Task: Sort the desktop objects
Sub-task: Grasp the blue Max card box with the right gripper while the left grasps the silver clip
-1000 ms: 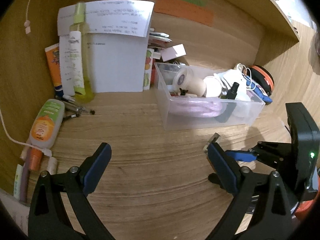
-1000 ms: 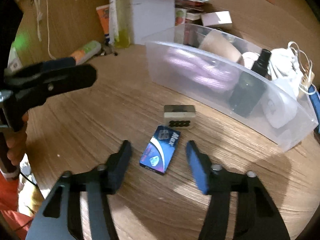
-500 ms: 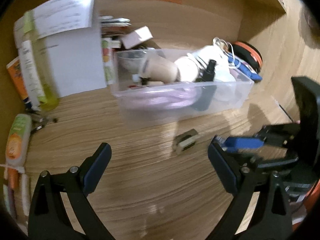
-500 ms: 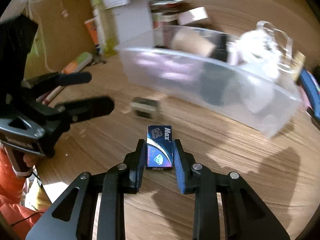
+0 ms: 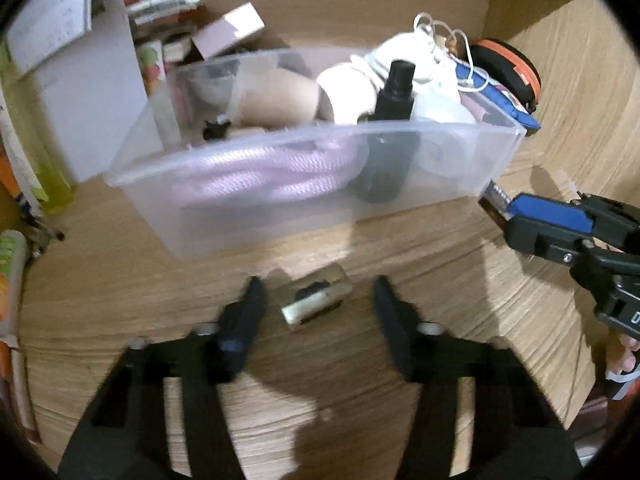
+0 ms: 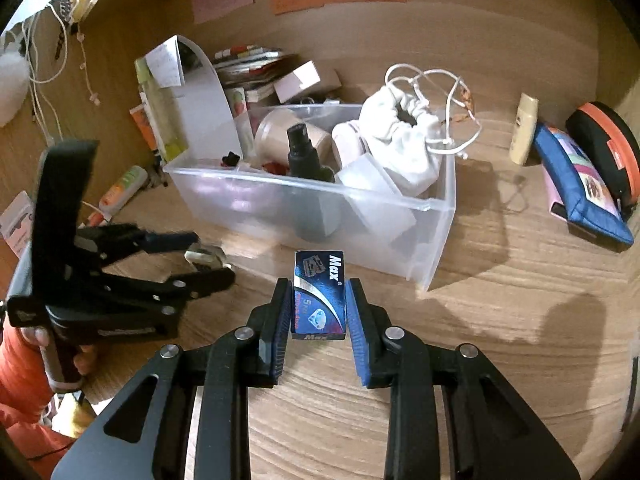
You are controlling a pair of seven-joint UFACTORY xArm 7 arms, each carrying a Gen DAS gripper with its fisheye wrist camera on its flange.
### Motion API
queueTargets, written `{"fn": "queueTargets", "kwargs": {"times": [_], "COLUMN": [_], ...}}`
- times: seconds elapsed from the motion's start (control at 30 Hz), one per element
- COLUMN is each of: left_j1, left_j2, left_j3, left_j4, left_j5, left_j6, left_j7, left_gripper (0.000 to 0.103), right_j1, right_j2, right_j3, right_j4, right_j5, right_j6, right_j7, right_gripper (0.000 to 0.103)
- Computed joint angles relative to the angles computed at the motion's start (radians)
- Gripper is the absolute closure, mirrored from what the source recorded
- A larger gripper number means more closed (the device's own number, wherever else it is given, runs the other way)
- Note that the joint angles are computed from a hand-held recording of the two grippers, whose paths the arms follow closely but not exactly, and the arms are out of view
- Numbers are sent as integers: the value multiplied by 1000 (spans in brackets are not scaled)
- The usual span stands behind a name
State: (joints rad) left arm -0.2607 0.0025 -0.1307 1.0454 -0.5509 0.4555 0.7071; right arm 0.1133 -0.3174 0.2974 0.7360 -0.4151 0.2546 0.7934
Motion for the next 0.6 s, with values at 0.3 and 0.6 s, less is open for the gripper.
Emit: {"fn": "queueTargets", "kwargs": {"times": [0.3,0.6], "left_j1": [4,-12], "left_j2": [-33,-81], "left_j3": [16,41], "left_j4": [-19,-23], "left_j5": [-98,-248], "left_j6": [-16,-59], "left_j7": [78,195], "left_gripper": [67,67], "right_j1": [0,-21], "right_j2": [4,-22], "right_j3": [-5,6], "right_j4": [-2,10], "right_j5": [7,15], "right_j6": [-39,-52], "right_j7": [-16,-11], "right_gripper": [78,78]}}
